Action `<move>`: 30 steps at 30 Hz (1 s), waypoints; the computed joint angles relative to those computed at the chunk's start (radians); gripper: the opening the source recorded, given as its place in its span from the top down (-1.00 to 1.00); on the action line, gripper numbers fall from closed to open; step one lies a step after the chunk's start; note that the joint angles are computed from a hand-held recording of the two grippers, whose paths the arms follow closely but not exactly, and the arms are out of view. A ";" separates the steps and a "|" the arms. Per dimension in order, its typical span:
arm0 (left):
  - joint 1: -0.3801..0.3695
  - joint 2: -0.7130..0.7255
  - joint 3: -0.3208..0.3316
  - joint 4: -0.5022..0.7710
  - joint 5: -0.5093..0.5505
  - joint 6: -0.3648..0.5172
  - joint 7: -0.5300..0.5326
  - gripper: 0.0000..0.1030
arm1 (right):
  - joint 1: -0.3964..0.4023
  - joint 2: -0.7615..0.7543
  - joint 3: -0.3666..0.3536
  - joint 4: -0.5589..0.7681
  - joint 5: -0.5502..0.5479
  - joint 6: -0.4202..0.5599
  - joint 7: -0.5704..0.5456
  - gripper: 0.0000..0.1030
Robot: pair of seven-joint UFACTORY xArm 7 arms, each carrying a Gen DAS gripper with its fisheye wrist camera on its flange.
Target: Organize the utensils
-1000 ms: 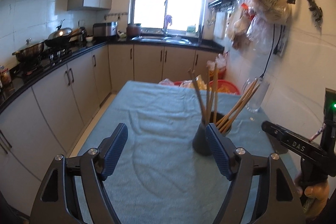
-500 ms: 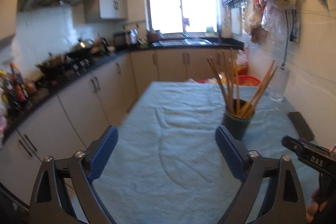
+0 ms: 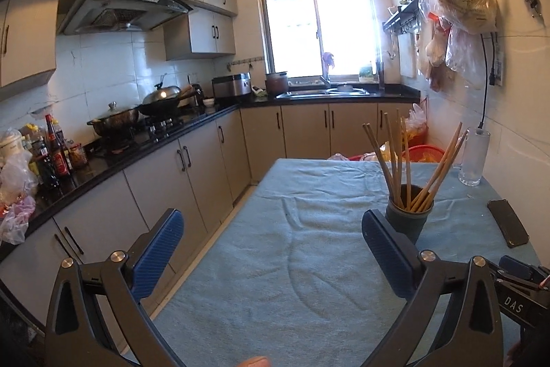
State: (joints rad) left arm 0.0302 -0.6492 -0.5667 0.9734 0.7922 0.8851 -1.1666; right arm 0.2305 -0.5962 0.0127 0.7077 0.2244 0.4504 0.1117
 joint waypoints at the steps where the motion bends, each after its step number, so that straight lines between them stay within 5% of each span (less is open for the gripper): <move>1: -0.006 -0.010 0.003 -0.006 0.000 -0.005 -0.002 -1.00 | -0.007 -0.005 0.010 -0.003 -0.009 -0.001 0.007 -0.31; 15: -0.038 -0.079 0.034 -0.067 -0.119 -0.092 0.114 -1.00 | -0.068 -0.074 0.102 -0.030 -0.157 -0.005 0.112 -0.39; 22: -0.050 -0.033 0.027 -0.053 -0.193 -0.020 0.162 -1.00 | -0.074 -0.094 0.116 -0.037 -0.199 0.019 0.142 -0.40; 30: -0.148 0.049 0.108 -0.050 -0.287 0.051 0.209 -1.00 | -0.087 -0.109 0.130 -0.048 -0.237 0.024 0.167 -0.45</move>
State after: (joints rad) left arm -0.1180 -0.6007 -0.4584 0.9236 0.5050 0.9361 -0.9575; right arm 0.1437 -0.7056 0.1426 0.6595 -0.0123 0.4748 0.2783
